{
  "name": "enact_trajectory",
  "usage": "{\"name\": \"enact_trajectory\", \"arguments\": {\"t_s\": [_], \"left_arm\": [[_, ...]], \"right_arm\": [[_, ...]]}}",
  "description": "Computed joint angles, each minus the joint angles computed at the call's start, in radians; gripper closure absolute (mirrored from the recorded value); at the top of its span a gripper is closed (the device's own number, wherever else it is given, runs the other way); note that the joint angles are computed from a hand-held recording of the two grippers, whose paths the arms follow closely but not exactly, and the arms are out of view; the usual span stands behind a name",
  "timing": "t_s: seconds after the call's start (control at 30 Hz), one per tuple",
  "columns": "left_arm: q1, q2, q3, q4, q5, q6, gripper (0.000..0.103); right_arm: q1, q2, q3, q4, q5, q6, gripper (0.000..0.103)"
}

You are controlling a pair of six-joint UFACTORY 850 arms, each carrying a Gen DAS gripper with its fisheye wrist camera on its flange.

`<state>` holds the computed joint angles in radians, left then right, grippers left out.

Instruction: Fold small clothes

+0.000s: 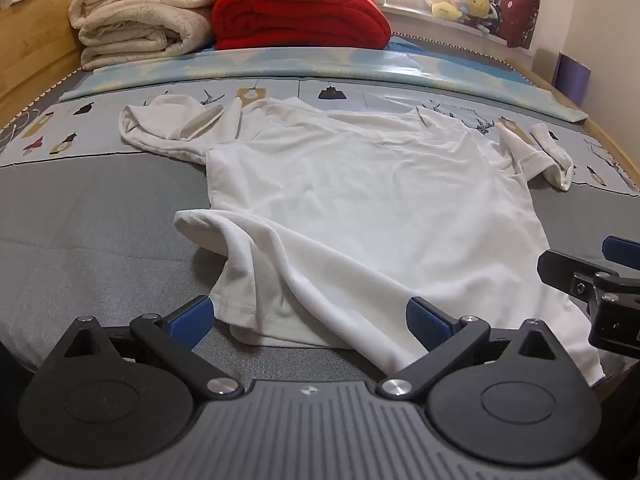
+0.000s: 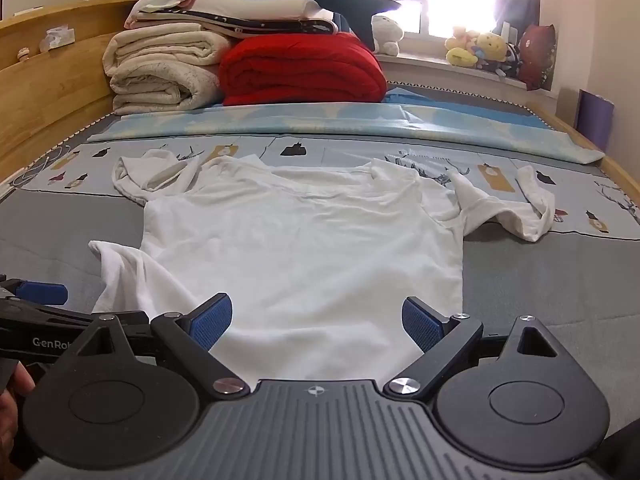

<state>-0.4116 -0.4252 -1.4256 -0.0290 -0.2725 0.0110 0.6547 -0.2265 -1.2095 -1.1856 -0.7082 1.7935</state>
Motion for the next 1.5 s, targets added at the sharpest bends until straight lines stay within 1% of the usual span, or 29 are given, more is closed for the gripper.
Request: {"name": "enact_trajectory", "arguments": {"t_s": [0.33, 0.37, 0.6, 0.73, 0.83, 0.87, 0.93, 0.97, 1.0, 1.03, 1.07, 1.1, 1.13, 1.17, 1.23, 1.3, 1.33, 1.37, 1.4, 1.43, 1.47, 1.5], "left_arm": [[0.005, -0.004, -0.003, -0.019, 0.003, 0.025, 0.001], [-0.002, 0.001, 0.005, 0.005, 0.007, -0.006, 0.001], [-0.001, 0.001, 0.004, 0.006, 0.006, -0.009, 0.001], [-0.010, 0.000, 0.015, 0.047, 0.014, -0.059, 0.001], [-0.004, 0.001, 0.014, 0.027, 0.008, -0.039, 0.001], [-0.001, -0.006, -0.001, 0.004, -0.012, -0.014, 0.001], [0.010, -0.012, -0.026, -0.038, -0.037, 0.015, 0.001], [0.019, -0.016, -0.040, -0.088, -0.046, 0.056, 0.001], [0.035, -0.023, -0.061, -0.179, -0.060, 0.139, 0.006], [0.054, -0.038, -0.099, -0.273, -0.106, 0.230, 0.016], [0.069, -0.051, -0.132, -0.330, -0.132, 0.310, 0.025], [0.080, -0.070, -0.175, -0.345, -0.185, 0.362, 0.037], [0.096, -0.096, -0.226, -0.374, -0.233, 0.445, 0.045], [0.109, -0.119, -0.268, -0.390, -0.275, 0.496, 0.046], [0.124, -0.152, -0.324, -0.351, -0.311, 0.546, 0.046], [0.137, -0.187, -0.365, -0.311, -0.333, 0.569, 0.046], [0.145, -0.214, -0.396, -0.278, -0.372, 0.537, 0.046], [0.156, -0.249, -0.436, -0.261, -0.437, 0.468, 0.046], [0.160, -0.275, -0.468, -0.245, -0.476, 0.405, 0.046], [0.165, -0.297, -0.494, -0.258, -0.499, 0.377, 0.044], [0.166, -0.310, -0.508, -0.270, -0.501, 0.367, 0.044], [0.165, -0.314, -0.505, -0.286, -0.488, 0.364, 0.044]], "right_arm": [[0.001, -0.003, -0.003, 0.002, -0.002, 0.000, 0.010], [0.001, -0.003, -0.003, 0.002, -0.003, 0.000, 0.010], [0.001, -0.003, -0.003, 0.002, -0.003, -0.001, 0.010], [0.001, -0.010, -0.008, 0.011, -0.018, -0.013, 0.010], [0.000, -0.010, -0.009, 0.023, -0.028, -0.006, 0.011], [0.000, -0.009, -0.009, 0.026, -0.032, -0.001, 0.011], [-0.003, -0.005, -0.006, 0.019, -0.044, 0.010, 0.016], [-0.005, -0.002, -0.004, 0.012, -0.054, 0.020, 0.018], [-0.011, 0.007, 0.002, 0.007, -0.058, 0.039, 0.022], [-0.022, 0.022, 0.012, 0.003, -0.054, 0.056, 0.028], [-0.036, 0.040, 0.023, -0.008, -0.047, 0.074, 0.032], [-0.049, 0.060, 0.038, -0.027, -0.047, 0.097, 0.042], [-0.064, 0.079, 0.052, -0.039, -0.045, 0.111, 0.047], [-0.083, 0.097, 0.067, -0.041, -0.035, 0.112, 0.047], [-0.120, 0.120, 0.088, -0.001, -0.007, 0.069, 0.047], [-0.159, 0.123, 0.104, 0.119, 0.042, -0.028, 0.047], [-0.176, 0.121, 0.115, 0.197, 0.073, -0.084, 0.047], [-0.188, 0.117, 0.127, 0.267, 0.092, -0.124, 0.047], [-0.197, 0.109, 0.134, 0.335, 0.099, -0.160, 0.047], [-0.205, 0.099, 0.135, 0.405, 0.102, -0.199, 0.047], [-0.212, 0.090, 0.136, 0.463, 0.109, -0.230, 0.047], [-0.217, 0.083, 0.137, 0.503, 0.113, -0.255, 0.047]]}}
